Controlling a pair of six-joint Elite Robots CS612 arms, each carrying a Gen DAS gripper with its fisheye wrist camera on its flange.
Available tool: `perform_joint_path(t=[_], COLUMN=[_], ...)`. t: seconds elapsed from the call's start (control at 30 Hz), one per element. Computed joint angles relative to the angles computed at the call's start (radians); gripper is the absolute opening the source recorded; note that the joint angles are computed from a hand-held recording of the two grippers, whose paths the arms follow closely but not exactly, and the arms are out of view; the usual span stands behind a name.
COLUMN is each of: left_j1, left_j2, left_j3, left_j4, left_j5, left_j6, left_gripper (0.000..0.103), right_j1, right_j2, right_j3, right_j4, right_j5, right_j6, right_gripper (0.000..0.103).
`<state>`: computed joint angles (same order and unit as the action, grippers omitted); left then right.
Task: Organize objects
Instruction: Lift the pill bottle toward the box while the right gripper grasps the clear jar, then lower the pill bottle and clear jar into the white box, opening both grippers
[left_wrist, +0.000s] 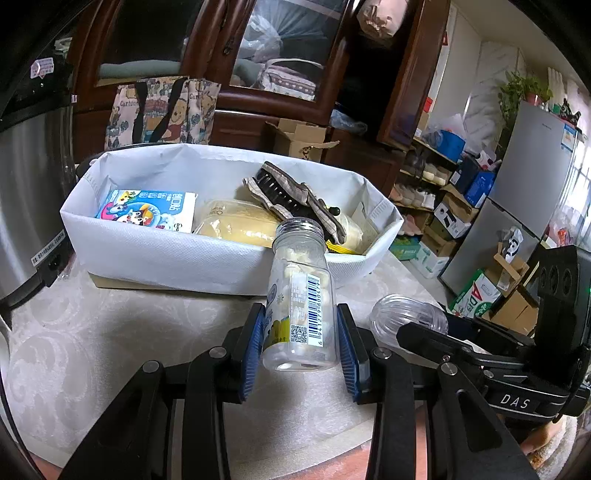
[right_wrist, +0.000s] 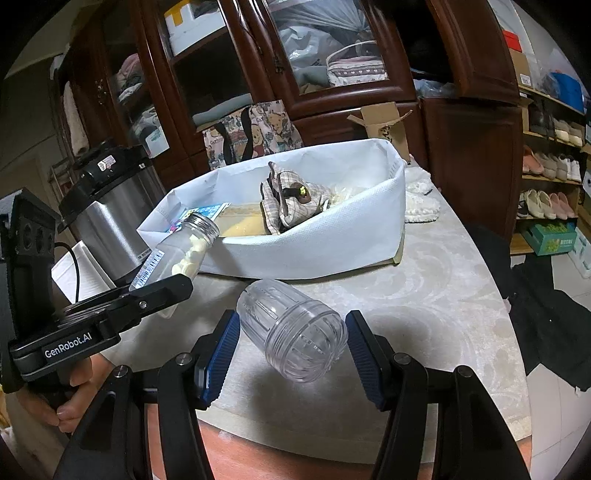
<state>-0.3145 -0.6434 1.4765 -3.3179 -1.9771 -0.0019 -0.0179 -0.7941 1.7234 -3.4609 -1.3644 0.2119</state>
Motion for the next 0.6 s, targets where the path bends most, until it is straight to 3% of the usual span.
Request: perform_joint_path(t=[0.43,0.6], left_j1=[-0.004,-0.001], left_j2=[0.002,0.003], left_j3=[-0.001,-0.004], left_j4=[-0.009,0.0], left_j5=[0.026,0.003], left_j6=[0.003,0.003], left_gripper=[0.038,0.038], right_j1=[0.0,0.0], right_j2=[-0.003,-0.001], right_j3=[-0.005,0.003], right_j4=[0.035,-0.01], right_j5=[-0.03,-0.021], right_j6=[0.024,0.018], right_gripper=[0.058,0.058])
